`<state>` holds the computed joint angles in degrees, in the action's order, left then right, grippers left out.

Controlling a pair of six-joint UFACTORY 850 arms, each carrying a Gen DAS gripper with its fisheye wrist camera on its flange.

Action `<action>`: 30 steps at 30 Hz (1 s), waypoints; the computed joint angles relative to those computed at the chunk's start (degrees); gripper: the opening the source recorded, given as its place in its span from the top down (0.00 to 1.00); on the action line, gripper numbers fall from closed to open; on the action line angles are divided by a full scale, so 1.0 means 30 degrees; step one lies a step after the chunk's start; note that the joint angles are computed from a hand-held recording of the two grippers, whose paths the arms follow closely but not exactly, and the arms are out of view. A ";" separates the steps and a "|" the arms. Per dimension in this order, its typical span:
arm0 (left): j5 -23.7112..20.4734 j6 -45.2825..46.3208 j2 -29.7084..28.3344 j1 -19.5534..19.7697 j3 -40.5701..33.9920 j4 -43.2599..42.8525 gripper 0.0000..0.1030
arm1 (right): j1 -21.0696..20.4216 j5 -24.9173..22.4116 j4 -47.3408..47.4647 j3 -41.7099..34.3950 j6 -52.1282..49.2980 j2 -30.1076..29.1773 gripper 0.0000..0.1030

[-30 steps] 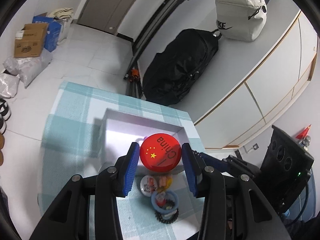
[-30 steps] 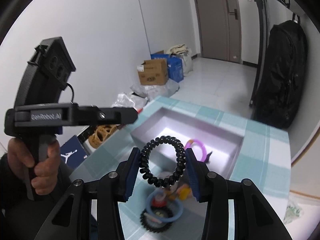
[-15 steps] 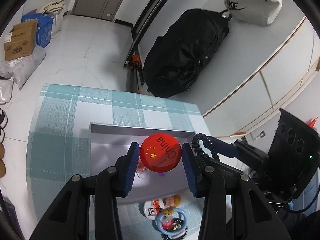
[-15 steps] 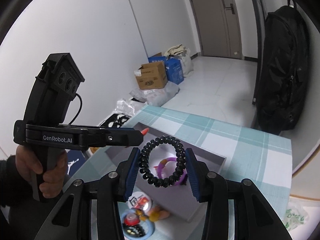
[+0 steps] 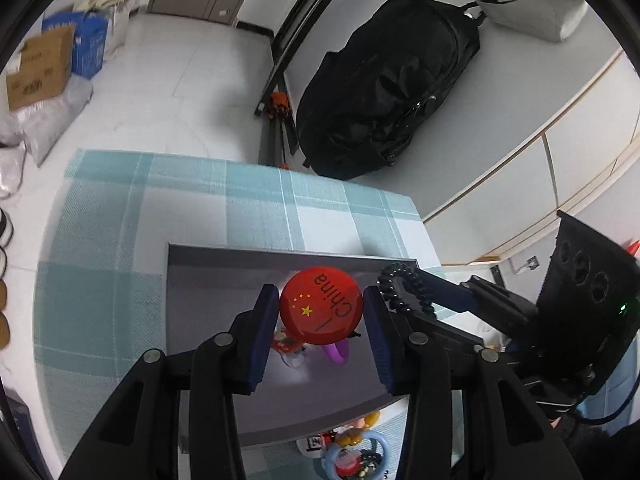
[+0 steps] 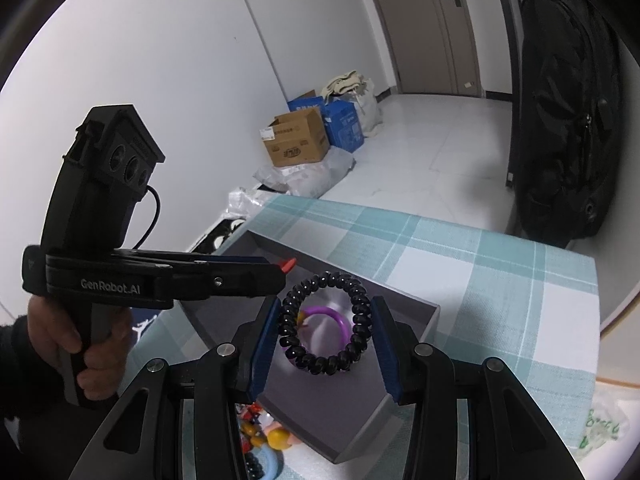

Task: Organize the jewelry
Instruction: 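Carry the red badge and black bracelet into the box and release both, then withdraw both grippers from the box back toward the remaining jewelry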

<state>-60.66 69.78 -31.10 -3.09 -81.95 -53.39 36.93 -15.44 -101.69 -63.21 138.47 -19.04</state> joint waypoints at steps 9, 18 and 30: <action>0.0411 0.0747 0.0500 -0.0161 0.0408 -0.0718 0.41 | 0.0138 -0.0349 -0.0412 0.0129 0.0074 0.0145 0.44; 0.1301 0.2233 0.1687 0.0128 0.1570 -0.1896 0.32 | 0.0446 -0.1540 -0.0944 0.0917 0.1161 0.1048 0.22; 0.3954 0.5008 0.4154 0.0840 0.4521 -0.3521 0.32 | 0.1623 -0.3753 -0.0402 0.1717 0.1474 0.1918 0.13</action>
<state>-48.80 84.80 -18.64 -0.57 -68.39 -63.95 41.79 -26.70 -102.89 -58.06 142.89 -13.29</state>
